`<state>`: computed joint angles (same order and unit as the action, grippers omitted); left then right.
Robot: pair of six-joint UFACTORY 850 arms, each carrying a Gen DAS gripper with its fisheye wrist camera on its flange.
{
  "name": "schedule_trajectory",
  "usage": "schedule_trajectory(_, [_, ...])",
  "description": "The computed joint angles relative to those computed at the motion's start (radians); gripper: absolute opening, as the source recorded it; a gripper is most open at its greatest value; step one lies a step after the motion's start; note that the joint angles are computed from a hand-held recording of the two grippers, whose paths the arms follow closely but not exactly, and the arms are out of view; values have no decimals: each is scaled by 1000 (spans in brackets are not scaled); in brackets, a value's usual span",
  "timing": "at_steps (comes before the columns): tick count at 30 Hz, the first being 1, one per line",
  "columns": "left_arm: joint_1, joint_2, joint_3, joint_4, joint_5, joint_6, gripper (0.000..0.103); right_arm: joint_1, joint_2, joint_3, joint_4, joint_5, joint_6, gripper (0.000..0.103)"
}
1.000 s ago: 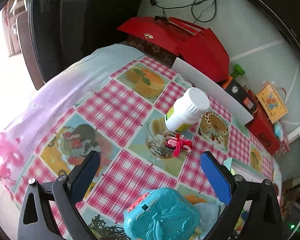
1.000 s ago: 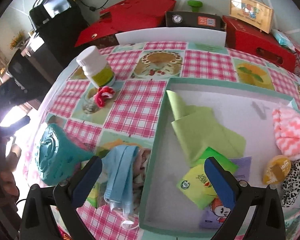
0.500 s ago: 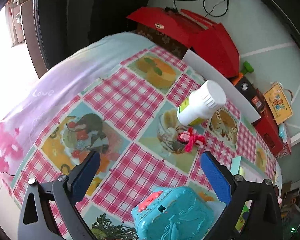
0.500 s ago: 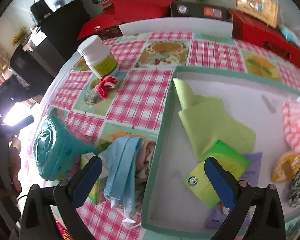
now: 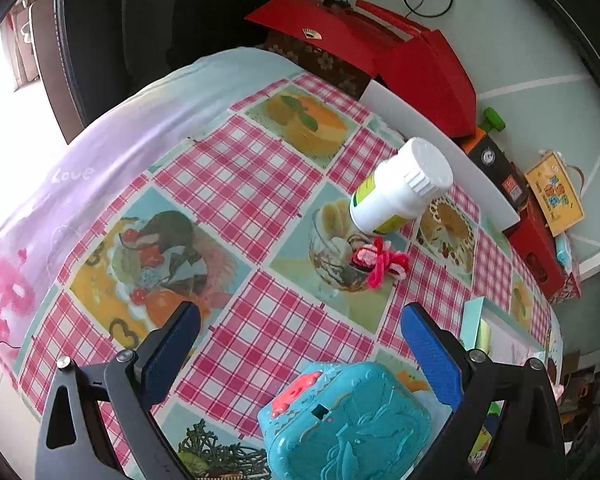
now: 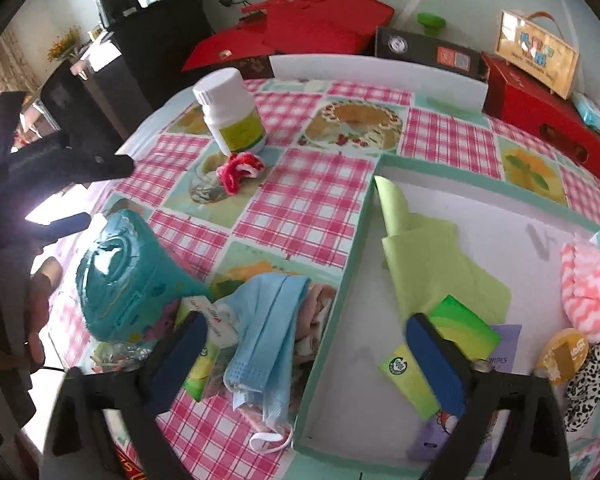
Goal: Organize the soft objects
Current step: 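Move right tool to the light blue face mask and close on it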
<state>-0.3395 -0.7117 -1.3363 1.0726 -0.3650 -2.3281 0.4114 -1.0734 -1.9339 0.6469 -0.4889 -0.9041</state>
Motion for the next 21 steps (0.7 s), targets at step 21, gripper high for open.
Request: schedule_trajectory(21, [1,-36,-60,-255,-35,334,100,1,-27,-33,7,-86,-7,47])
